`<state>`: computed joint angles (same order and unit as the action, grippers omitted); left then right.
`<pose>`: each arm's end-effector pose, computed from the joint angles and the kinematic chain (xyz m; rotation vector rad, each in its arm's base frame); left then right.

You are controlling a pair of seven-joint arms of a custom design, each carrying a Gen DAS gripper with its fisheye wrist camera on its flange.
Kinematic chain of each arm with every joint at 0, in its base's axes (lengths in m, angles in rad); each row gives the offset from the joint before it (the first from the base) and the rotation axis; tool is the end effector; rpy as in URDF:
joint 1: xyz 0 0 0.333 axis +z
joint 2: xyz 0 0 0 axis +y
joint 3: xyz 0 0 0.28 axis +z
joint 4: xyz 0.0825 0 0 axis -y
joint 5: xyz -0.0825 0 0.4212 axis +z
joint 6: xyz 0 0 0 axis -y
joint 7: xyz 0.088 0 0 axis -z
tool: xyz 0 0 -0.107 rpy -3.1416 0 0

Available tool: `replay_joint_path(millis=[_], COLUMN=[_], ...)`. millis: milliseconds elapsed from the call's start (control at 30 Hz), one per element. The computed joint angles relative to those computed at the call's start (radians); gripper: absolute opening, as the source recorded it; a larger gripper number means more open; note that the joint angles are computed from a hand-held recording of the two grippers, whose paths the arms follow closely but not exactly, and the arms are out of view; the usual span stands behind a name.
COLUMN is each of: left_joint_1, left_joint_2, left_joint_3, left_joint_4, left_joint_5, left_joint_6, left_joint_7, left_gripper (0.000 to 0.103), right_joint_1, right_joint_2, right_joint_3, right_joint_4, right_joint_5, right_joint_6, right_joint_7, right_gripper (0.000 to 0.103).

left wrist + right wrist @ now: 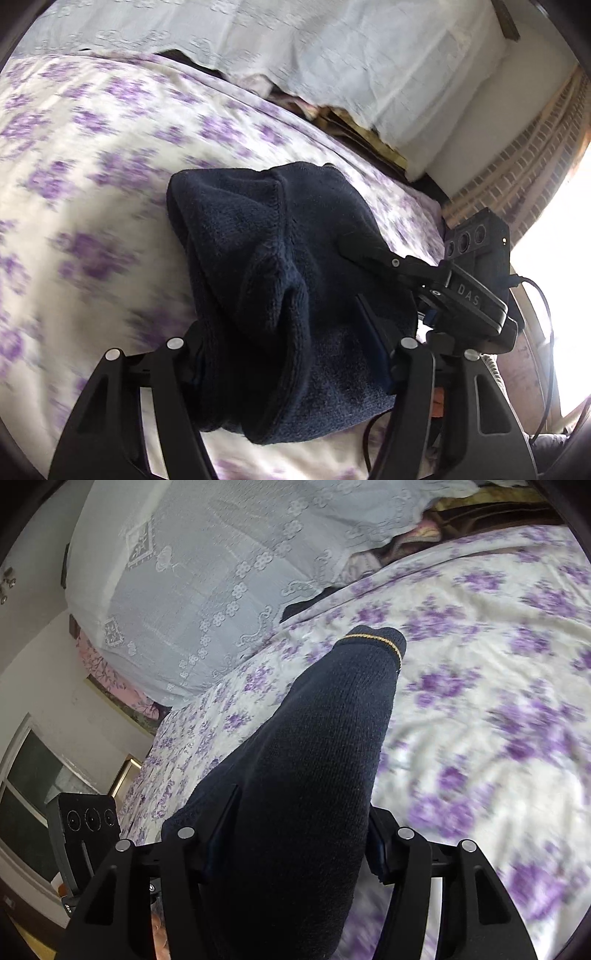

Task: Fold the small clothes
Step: 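Lift the navy cardigan bundle with both grippers, then carry the bundle with both grippers and lower it onto the striped garment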

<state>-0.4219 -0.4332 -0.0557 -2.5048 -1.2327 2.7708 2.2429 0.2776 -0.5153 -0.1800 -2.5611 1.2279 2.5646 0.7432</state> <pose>0.4527 -0.1884 0.4419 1.8186 -2.0608 1.4563 0.4710 0.0333 0.4347 -1.4832 1.4851 0.0501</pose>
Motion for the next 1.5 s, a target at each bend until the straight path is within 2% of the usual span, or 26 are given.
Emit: replay_joint_path(millis=[200,233,267,467,733,867,1033,1333,1500], left_joint_1=[-0.039,-0.016,-0.028,-0.092,-0.137,-0.149,-0.166,-0.210,-0.274], left_joint_2=[0.013,0.018,0.028,0.089,0.202,0.276,0.380,0.627,0.799], left_joint_3=[-0.038,-0.059,-0.063,-0.120,-0.199,-0.239,-0.298,-0.390,-0.405], left_joint_4=[0.053,0.072,0.093,0.185,0.346,0.445,0.576,0.852,1.036], left_joint_5=[0.064,0.157,0.180,0.232,0.330,0.397,0.500,0.733,0.908], left_joint_6=[-0.053,-0.122,-0.135,-0.138,-0.138,-0.138,-0.123,-0.126,-0.145], left_joint_7=[-0.041,-0.068,-0.084,-0.101,-0.152,-0.184,-0.232,-0.367,-0.452], left_gripper=[0.062,0.062,0.062,0.062,0.062,0.062,0.062,0.062,0.061], right_joint_1=[-0.099,-0.115,-0.142,-0.300,-0.476,-0.563,-0.634,-0.692,-0.696], right_joint_2=[-0.241,-0.279,-0.327,-0.546,-0.716,-0.745,-0.731,-0.629,-0.533], right_joint_3=[-0.031,-0.041,-0.053,-0.124,-0.237,-0.300,-0.363,-0.489,-0.531], right_joint_4=[-0.177,-0.201,-0.230,-0.337,-0.369,-0.338,-0.275,-0.146,-0.071], right_joint_5=[-0.147,-0.176,-0.215,-0.416,-0.579,-0.622,-0.634,-0.588,-0.560], right_joint_6=[0.020,0.020,0.014,-0.039,-0.117,-0.168,-0.199,-0.200,-0.189], right_joint_7=[0.106,0.127,0.152,0.259,0.309,0.305,0.285,0.199,0.154], right_gripper=[0.060,0.060,0.060,0.060,0.060,0.060,0.060,0.060,0.060])
